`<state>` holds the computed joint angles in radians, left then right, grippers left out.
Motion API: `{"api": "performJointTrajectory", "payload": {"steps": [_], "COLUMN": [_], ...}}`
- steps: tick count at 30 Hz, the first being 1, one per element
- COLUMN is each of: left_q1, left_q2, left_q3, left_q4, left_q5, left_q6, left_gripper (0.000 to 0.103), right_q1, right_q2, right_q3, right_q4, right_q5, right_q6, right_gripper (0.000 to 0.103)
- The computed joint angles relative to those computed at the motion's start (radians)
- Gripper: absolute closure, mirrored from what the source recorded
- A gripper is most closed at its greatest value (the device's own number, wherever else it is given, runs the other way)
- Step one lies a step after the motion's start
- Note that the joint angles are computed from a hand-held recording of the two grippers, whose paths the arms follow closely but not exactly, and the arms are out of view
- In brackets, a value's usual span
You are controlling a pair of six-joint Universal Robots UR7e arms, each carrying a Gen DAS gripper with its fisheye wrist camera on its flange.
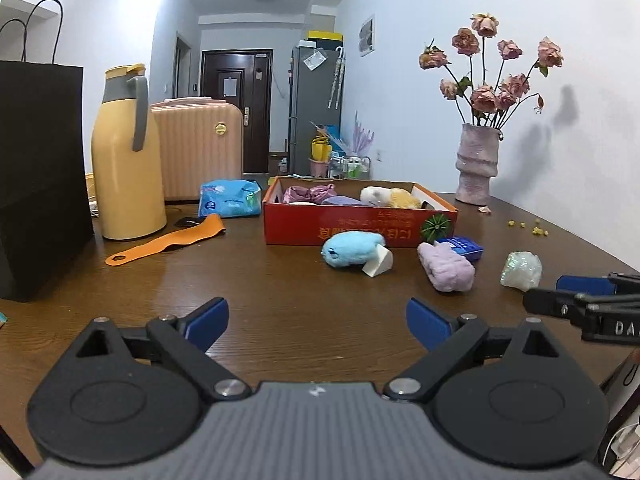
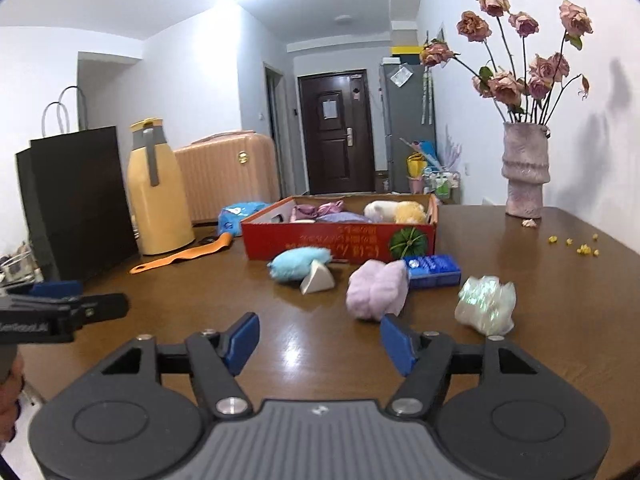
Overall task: Organize soft objects
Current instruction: 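Move both tools back to the pile toward the foam wedge and plastic bag, then close the left tool on the white foam wedge while the right tool grips the clear bag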
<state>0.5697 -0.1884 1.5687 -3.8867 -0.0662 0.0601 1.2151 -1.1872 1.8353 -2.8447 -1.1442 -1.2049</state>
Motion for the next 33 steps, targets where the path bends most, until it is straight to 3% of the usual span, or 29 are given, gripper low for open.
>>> {"api": "performJointTrajectory", "payload": {"steps": [1,4,8,11,17,19,21,25,28,33], "left_q1": [0.004,0.021,0.045,0.072,0.152,0.185,0.216,0.27,0.314,0.364], "left_q2": [0.004,-0.02,0.004,-0.017,-0.039,-0.036,-0.028,0.003,0.018,0.054], "left_q3": [-0.011,0.007,-0.055,-0.043,-0.091,-0.134,-0.185,-0.301,-0.387,-0.509], "left_q4": [0.008,0.179,0.15,0.278,0.432,0.44,0.461,0.479,0.525,0.603], "left_q5": [-0.001,-0.009,-0.041,-0.077,-0.191,-0.237,-0.271,-0.322,-0.39,-0.444], "left_q6": [0.005,-0.136,-0.044,-0.152,-0.233,-0.213,-0.205,-0.15,-0.134,-0.146], "left_gripper": [0.005,0.005,0.005,0.005,0.007,0.015,0.021,0.023,0.026,0.026], "right_q1": [-0.002,-0.001,0.006,0.022,0.053,0.063,0.074,0.083,0.09,0.098], "right_q2": [0.001,0.018,0.065,0.113,0.217,0.246,0.274,0.318,0.361,0.422], "right_q3": [-0.001,-0.021,-0.084,-0.143,-0.296,-0.345,-0.366,-0.399,-0.453,-0.558], "right_q4": [-0.008,-0.04,-0.071,-0.105,-0.073,-0.002,-0.015,-0.09,-0.131,-0.088], "right_q5": [0.003,-0.003,-0.039,-0.083,-0.147,-0.151,-0.166,-0.173,-0.223,-0.313], "right_q6": [0.0,0.027,0.074,0.097,0.163,0.163,0.135,0.141,0.159,0.173], "right_gripper": [0.036,0.036,0.036,0.036,0.037,0.037,0.041,0.042,0.043,0.043]}}
